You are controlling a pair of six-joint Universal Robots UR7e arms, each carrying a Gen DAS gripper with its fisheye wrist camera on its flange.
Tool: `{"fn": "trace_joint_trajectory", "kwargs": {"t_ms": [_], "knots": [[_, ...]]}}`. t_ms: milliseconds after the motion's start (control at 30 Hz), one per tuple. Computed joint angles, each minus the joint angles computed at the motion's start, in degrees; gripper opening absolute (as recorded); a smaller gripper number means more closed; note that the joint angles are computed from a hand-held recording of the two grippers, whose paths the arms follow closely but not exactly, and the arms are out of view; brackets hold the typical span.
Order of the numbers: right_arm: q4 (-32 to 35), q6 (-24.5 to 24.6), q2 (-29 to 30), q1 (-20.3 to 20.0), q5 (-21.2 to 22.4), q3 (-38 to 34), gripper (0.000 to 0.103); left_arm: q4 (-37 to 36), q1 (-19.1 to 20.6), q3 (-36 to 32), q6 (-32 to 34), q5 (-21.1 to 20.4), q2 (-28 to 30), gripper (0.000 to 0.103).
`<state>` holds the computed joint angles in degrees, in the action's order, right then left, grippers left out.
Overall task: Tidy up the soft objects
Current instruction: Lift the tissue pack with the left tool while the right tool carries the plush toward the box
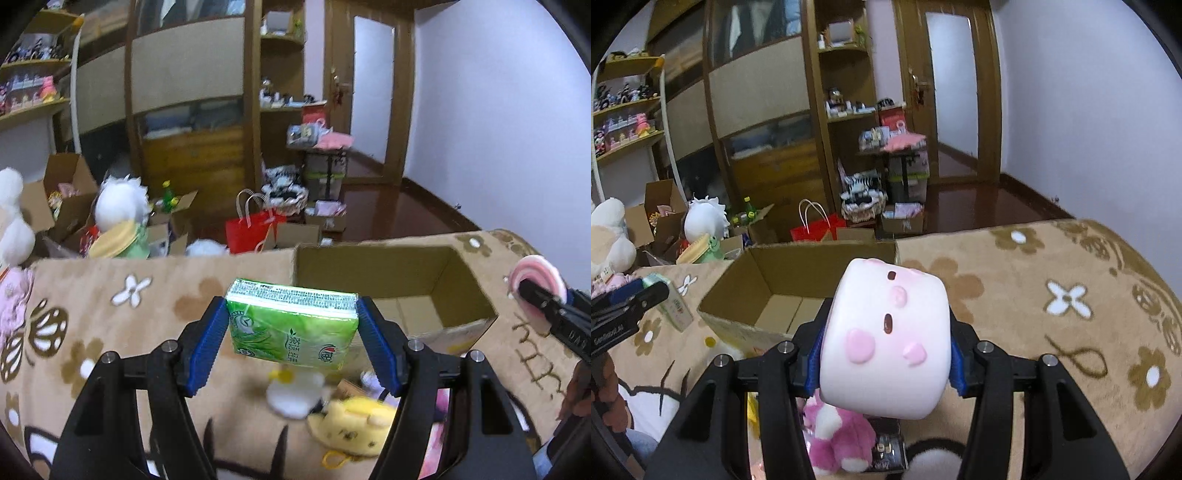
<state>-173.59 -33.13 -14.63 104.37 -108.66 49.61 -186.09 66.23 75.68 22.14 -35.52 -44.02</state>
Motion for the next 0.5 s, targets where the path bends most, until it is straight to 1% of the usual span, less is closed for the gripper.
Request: {"fn": "trace_joint_trajectory", "kwargs": {"t_ms": [133, 267, 433, 500], "knots": [[0.68, -0.52, 1.50, 0.30, 1.48, -2.81, 0.055, -0.10, -0.22, -4.34, 3.41, -1.43, 2.40, 0.070], [1.49, -1.76, 3.48, 0.51, 3.24, -6.17, 0.055, 1.65, 0.15, -10.11, 6.50, -2.84, 5.55, 0.070], [2.23, -4.07, 5.53, 0.64, 5.79, -9.14, 0.055, 4.52, 0.95, -15.76, 7.72, -4.70, 8.72, 0.070], [2.36, -5.20, 6.28, 0.65, 6.47, -9.95, 0.055, 5.26, 1.26, -16.67, 7.72, -5.26, 9.45, 0.070]]}}
